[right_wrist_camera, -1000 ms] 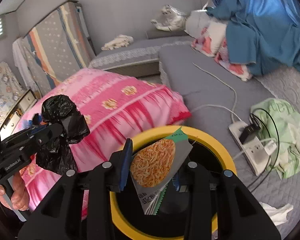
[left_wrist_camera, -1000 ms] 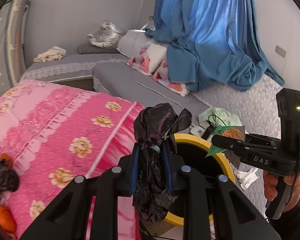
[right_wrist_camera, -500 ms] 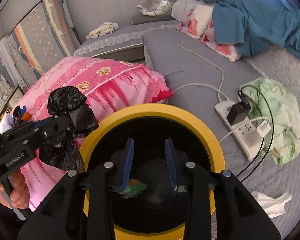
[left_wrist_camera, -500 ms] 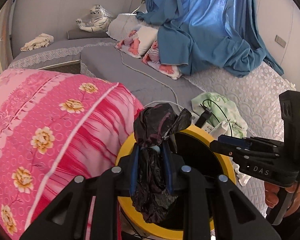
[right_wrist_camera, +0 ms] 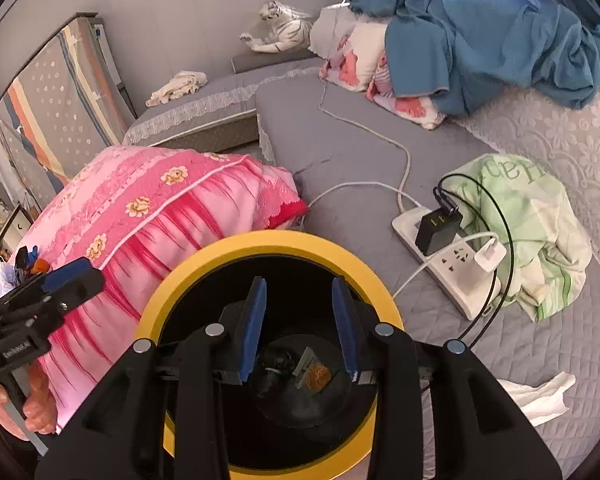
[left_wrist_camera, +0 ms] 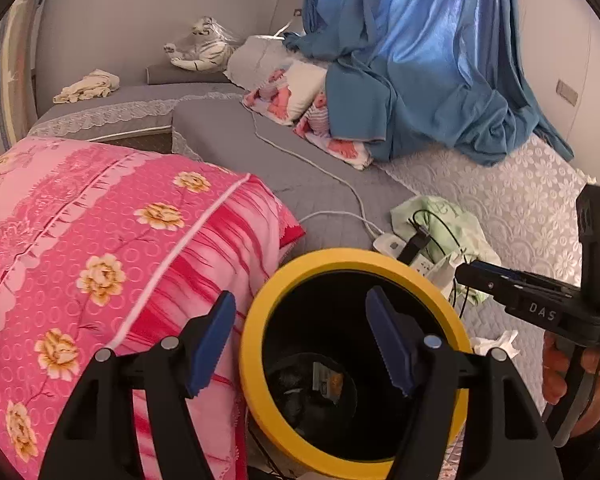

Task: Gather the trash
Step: 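Open both tools to drop the bag and packet into the bin, then move both tools back over the trash pile on the bed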

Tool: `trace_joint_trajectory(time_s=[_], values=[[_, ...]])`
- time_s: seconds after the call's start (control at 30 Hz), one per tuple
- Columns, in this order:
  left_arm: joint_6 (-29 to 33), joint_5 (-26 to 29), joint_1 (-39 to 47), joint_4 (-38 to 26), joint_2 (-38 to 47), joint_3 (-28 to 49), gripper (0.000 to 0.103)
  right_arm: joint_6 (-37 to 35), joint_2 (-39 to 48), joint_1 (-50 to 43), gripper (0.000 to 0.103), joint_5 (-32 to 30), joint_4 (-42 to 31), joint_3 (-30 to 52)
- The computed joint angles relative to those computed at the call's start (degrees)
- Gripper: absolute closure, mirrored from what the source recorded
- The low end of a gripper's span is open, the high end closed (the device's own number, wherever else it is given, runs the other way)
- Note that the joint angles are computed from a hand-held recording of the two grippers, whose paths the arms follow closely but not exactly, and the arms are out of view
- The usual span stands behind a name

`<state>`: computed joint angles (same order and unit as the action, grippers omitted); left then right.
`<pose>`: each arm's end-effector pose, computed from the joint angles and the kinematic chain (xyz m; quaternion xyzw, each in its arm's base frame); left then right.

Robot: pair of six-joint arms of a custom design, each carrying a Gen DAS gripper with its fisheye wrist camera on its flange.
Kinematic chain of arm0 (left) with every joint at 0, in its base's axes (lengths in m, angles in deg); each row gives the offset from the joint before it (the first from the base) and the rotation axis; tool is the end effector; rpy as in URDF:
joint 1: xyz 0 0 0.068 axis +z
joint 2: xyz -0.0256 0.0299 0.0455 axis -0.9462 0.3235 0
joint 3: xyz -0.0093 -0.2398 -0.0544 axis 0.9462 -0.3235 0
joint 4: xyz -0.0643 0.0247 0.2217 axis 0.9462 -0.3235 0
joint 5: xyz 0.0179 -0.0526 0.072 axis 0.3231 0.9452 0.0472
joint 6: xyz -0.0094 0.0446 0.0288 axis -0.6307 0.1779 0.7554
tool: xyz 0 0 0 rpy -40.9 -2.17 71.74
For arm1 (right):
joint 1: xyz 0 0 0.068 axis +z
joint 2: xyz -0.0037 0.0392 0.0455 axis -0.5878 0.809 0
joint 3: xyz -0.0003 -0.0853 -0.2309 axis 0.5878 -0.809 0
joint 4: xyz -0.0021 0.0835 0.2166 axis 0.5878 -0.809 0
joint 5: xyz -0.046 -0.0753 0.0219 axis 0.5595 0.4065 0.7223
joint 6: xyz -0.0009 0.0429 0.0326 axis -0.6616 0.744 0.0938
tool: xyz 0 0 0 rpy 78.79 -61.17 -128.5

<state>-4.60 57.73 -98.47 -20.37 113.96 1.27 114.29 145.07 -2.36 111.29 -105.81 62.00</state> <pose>0.3058 -0.1698 0.1879 0.2435 0.8664 -0.2396 0.3643 0.1875 0.1039 0.2273 0.1505 0.9081 0.0037 0.3908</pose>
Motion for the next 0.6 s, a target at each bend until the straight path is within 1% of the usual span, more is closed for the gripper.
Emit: trace_joint_trajectory(time_s=[0.17,0.3,0.4,0.43,0.5,0.53,0.6], values=[[0.16,-0.16,4.28,-0.77,-7.31,-3.71,0.038,-1.81,1.35,2.71,0.069,0.32,3.0,1.54],[1.26,1.01,10.22,-2.25,-15.2,-7.24,0.027,-4.13,5.39,5.91,0.064,0.02,6.3,5.11],[2.38,2.53,16.86,-4.05,-21.23,-9.28,0.021,-6.24,9.89,9.05,0.062,0.09,8.76,9.6],[2.8,3.17,19.27,-5.05,-22.57,-9.2,0.021,-6.76,10.84,9.43,0.059,-0.16,9.32,10.62],[3.52,4.55,24.33,-6.52,-25.48,-9.55,0.017,-8.15,14.22,10.99,0.055,-0.46,11.17,13.96],[4.28,5.26,27.85,-7.41,-27.02,-9.59,0.016,-9.1,16.6,11.79,0.051,-0.84,12.05,16.43],[5.63,5.62,32.91,-8.29,-28.79,-9.56,0.014,-10.25,20.41,12.9,0.048,-1.68,12.85,20.53]])
